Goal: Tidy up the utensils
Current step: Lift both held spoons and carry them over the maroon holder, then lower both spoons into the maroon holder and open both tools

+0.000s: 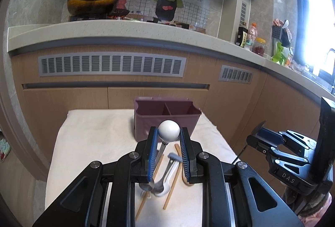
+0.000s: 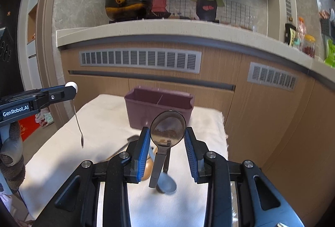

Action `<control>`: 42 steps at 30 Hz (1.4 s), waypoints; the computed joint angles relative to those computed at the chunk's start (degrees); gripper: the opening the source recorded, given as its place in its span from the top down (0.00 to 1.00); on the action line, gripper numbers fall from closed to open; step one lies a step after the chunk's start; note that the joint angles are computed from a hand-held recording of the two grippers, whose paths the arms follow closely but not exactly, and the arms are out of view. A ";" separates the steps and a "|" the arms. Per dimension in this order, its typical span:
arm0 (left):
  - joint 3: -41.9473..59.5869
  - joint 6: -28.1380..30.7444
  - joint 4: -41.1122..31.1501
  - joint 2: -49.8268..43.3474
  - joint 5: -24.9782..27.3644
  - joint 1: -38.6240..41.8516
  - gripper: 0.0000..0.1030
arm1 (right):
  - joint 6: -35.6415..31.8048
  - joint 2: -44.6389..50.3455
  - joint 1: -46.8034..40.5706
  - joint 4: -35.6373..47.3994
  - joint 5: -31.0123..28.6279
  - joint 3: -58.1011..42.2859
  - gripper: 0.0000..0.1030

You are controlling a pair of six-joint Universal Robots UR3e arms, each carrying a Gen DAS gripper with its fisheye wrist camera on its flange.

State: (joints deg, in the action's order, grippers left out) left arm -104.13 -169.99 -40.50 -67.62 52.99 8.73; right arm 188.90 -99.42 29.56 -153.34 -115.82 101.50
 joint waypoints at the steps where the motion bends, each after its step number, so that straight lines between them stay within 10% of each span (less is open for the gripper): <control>1: 0.87 -0.26 0.46 -0.71 -0.25 -0.06 0.78 | -1.14 0.62 -0.36 0.26 0.04 -1.95 0.69; 14: 49.76 -11.28 1.60 -32.30 1.86 -8.06 0.78 | -13.03 17.90 -11.67 6.41 7.00 -41.64 0.69; 24: 85.02 -13.77 -10.84 -62.07 2.77 -12.02 0.78 | -9.59 29.03 -18.98 7.37 14.91 -43.28 0.69; 42: 70.88 -11.01 -11.00 -67.42 9.73 -13.92 0.73 | -6.07 39.80 -21.86 8.48 21.44 -40.59 0.68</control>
State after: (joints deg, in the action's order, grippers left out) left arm -33.25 -181.00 -51.49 -135.04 62.72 -5.20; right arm 182.83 -59.62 7.70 -144.86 -94.37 60.92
